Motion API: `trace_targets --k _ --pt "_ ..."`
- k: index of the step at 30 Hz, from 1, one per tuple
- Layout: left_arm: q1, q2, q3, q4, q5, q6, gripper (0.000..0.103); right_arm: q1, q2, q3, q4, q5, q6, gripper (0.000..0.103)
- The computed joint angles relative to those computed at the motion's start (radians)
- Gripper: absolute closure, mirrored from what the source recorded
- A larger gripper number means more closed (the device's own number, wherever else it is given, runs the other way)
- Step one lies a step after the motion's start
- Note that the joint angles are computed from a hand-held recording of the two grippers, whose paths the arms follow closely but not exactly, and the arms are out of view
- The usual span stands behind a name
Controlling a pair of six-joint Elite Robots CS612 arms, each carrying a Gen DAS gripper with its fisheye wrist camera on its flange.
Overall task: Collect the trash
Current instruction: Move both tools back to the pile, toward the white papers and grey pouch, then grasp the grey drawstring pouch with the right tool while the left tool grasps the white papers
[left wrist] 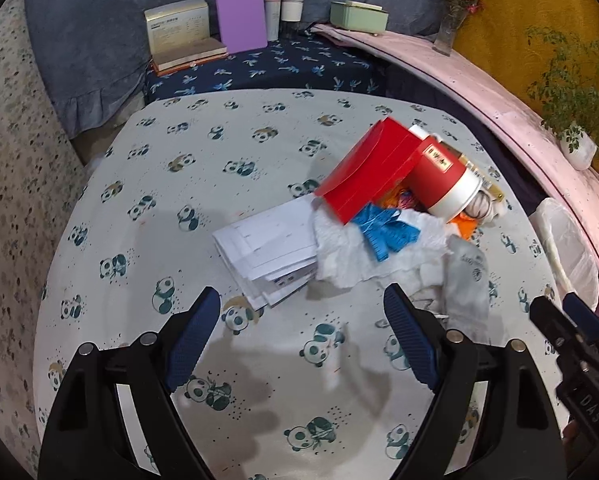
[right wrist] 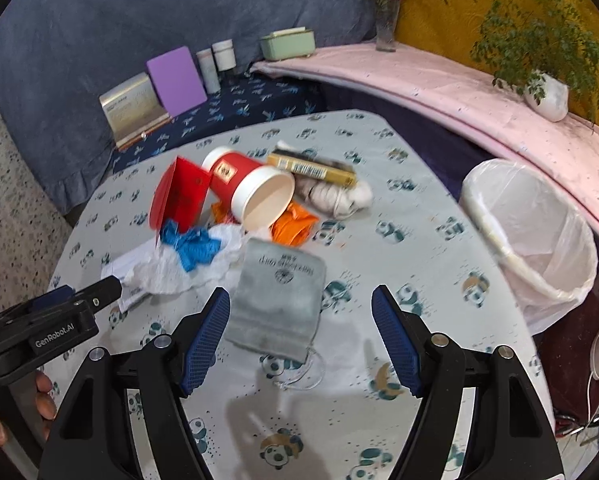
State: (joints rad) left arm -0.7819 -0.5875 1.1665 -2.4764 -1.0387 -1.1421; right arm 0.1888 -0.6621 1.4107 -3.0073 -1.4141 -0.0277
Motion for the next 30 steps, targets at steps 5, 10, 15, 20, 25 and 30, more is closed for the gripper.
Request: trace_targets --k 5,10,15,20,25,30 --pt "0.004 -0.003 0.022 -0.001 -0.015 -0.02 0.023 0.011 0.025 -0.023 0.043 0.001 -0.013 0.033" --pt "0.014 -0.007 0.04 0.005 -0.016 -0.05 0.016 0.015 0.051 -0.059 0.081 -0.002 -0.005 0.033" --pt "0.026 0.001 0.037 0.017 -0.024 -0.046 0.016 0.019 0.075 -0.093 0.125 -0.011 0.003 0.033" --pt "0.036 0.009 0.038 0.006 -0.025 -0.025 0.016 0.018 0.092 -0.117 0.16 -0.012 0.01 0.033" --pt "0.045 0.023 0.032 -0.006 -0.037 0.005 0.025 0.017 0.108 -0.139 0.193 0.007 0.026 0.036" --pt "0.057 0.037 0.018 -0.033 -0.081 0.031 0.05 0.022 0.11 -0.145 0.196 0.026 -0.006 0.063"
